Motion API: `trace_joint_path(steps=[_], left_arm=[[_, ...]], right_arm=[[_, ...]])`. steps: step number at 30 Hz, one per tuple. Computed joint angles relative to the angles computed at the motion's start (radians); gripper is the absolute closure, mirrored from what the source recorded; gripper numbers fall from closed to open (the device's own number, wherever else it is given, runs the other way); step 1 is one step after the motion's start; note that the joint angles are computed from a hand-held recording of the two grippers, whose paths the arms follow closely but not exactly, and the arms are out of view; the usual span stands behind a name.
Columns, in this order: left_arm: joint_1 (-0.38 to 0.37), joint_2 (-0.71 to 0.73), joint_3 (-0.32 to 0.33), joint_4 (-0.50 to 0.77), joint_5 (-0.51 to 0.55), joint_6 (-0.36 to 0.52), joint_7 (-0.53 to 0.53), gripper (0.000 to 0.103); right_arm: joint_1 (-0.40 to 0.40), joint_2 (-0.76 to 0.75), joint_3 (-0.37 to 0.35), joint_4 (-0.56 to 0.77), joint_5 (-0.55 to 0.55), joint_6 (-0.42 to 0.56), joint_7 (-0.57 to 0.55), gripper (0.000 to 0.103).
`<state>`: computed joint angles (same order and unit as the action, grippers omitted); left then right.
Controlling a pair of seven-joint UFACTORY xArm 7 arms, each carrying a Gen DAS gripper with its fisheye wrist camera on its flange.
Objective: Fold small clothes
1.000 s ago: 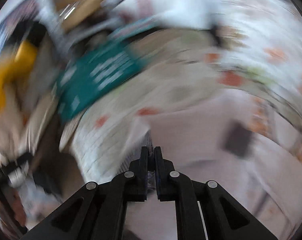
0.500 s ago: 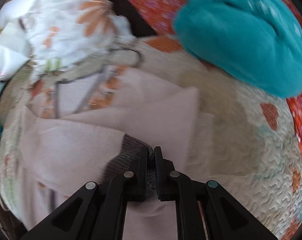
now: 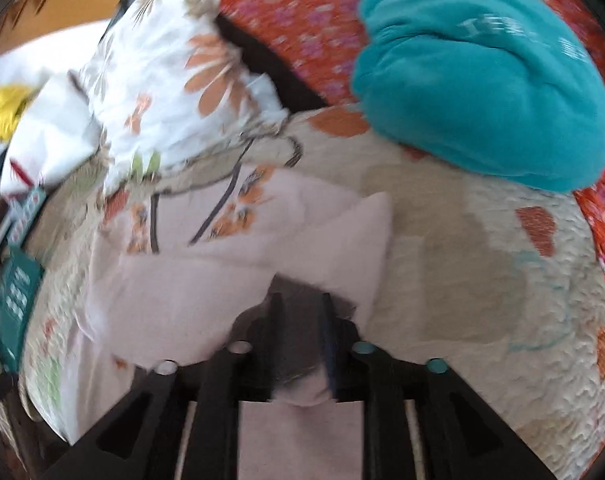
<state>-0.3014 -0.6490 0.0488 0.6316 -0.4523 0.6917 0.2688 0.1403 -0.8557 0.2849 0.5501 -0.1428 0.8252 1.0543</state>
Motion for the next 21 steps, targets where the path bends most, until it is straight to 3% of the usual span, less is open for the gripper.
trace_joint_path(steps=[1, 3, 4, 5, 6, 10, 13, 16, 18, 19, 21], left_arm=[[-0.009, 0.011, -0.015, -0.011, -0.001, -0.020, 0.002, 0.012], [-0.012, 0.037, -0.064, -0.038, 0.031, -0.071, -0.016, 0.011], [-0.016, 0.048, -0.087, -0.056, 0.052, -0.097, -0.022, 0.011], [-0.021, 0.062, -0.105, -0.071, 0.074, -0.115, -0.028, 0.011], [-0.026, 0.074, -0.116, -0.084, 0.095, -0.126, -0.032, 0.012], [-0.028, 0.103, -0.137, -0.127, 0.171, -0.148, -0.055, 0.012], [-0.017, 0.077, -0.185, -0.187, 0.267, -0.237, -0.084, 0.009], [-0.034, 0.052, -0.170, -0.215, 0.301, -0.254, -0.103, 0.008], [-0.041, 0.043, -0.156, -0.213, 0.307, -0.232, -0.115, 0.008], [-0.040, 0.033, -0.154, -0.213, 0.313, -0.215, -0.123, 0.008], [-0.039, 0.007, -0.153, -0.217, 0.323, -0.182, -0.139, 0.008]], right_arm=[[-0.011, 0.027, 0.022, 0.013, -0.015, 0.022, 0.003, 0.061], [-0.022, 0.092, 0.053, 0.029, -0.046, 0.048, 0.012, 0.059], [0.001, 0.102, 0.041, 0.019, -0.034, 0.038, 0.007, 0.066], [0.037, 0.115, 0.008, -0.003, -0.007, -0.001, -0.021, 0.095], [0.045, 0.120, 0.004, -0.009, -0.006, -0.008, -0.028, 0.099], [0.016, 0.082, 0.005, -0.015, -0.040, 0.057, 0.000, 0.100], [-0.062, 0.079, 0.079, 0.055, -0.128, 0.244, 0.084, 0.101], [-0.033, -0.046, 0.037, -0.001, -0.097, 0.237, 0.164, 0.100], [0.004, -0.120, 0.035, -0.033, -0.050, 0.236, 0.193, 0.096], [0.024, -0.143, 0.050, -0.040, -0.026, 0.251, 0.208, 0.085], [0.056, -0.165, 0.084, -0.045, 0.011, 0.283, 0.240, 0.047]])
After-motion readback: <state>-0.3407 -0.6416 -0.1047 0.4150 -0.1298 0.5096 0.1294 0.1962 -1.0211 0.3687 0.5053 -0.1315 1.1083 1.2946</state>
